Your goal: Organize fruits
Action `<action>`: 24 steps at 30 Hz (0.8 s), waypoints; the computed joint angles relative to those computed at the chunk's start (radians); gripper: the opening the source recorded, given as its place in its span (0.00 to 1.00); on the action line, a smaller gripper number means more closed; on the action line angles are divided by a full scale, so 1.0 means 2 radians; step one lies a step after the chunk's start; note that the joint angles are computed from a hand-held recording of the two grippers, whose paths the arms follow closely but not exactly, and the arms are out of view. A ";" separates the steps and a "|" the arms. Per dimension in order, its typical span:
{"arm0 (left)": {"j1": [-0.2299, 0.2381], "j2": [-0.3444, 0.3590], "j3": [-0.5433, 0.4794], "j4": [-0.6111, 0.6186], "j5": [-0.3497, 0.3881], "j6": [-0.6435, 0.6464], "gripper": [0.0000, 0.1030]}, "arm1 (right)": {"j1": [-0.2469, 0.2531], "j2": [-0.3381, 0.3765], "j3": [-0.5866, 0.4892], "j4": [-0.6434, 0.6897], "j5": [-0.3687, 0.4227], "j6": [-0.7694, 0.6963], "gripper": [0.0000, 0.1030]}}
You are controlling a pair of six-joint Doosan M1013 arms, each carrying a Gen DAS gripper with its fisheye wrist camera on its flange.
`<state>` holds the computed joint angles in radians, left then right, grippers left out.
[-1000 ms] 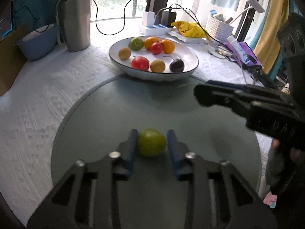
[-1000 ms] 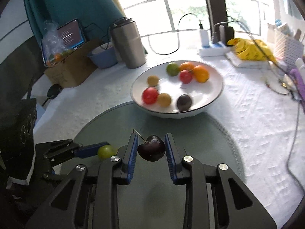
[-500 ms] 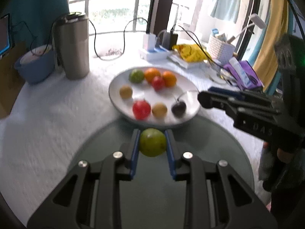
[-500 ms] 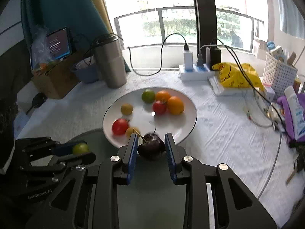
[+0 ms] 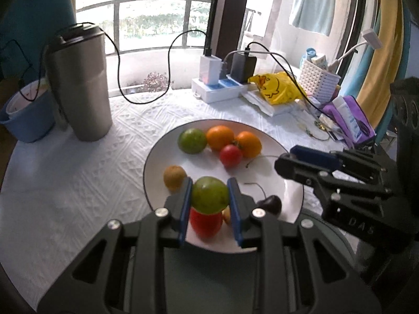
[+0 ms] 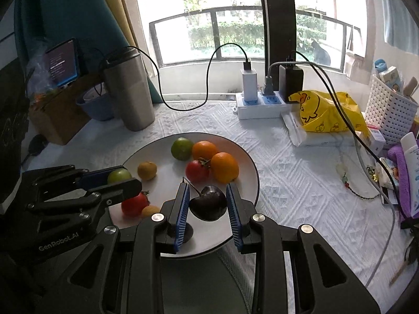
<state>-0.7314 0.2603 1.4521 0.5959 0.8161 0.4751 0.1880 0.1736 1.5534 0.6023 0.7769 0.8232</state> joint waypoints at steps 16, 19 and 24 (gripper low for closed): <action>-0.028 -0.029 0.016 0.065 0.023 -0.062 0.69 | 0.005 -0.040 0.023 -0.018 -0.025 0.023 0.47; -0.040 -0.041 0.025 0.094 0.034 -0.091 0.85 | 0.006 -0.054 0.033 -0.019 -0.032 0.023 0.47; -0.060 -0.059 0.038 0.126 0.057 -0.126 0.86 | 0.008 -0.079 0.052 -0.019 -0.038 0.021 0.47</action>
<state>-0.8523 0.1418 1.5281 0.8474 0.9299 0.2238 0.2036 0.0156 1.6568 0.5647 0.7003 0.8645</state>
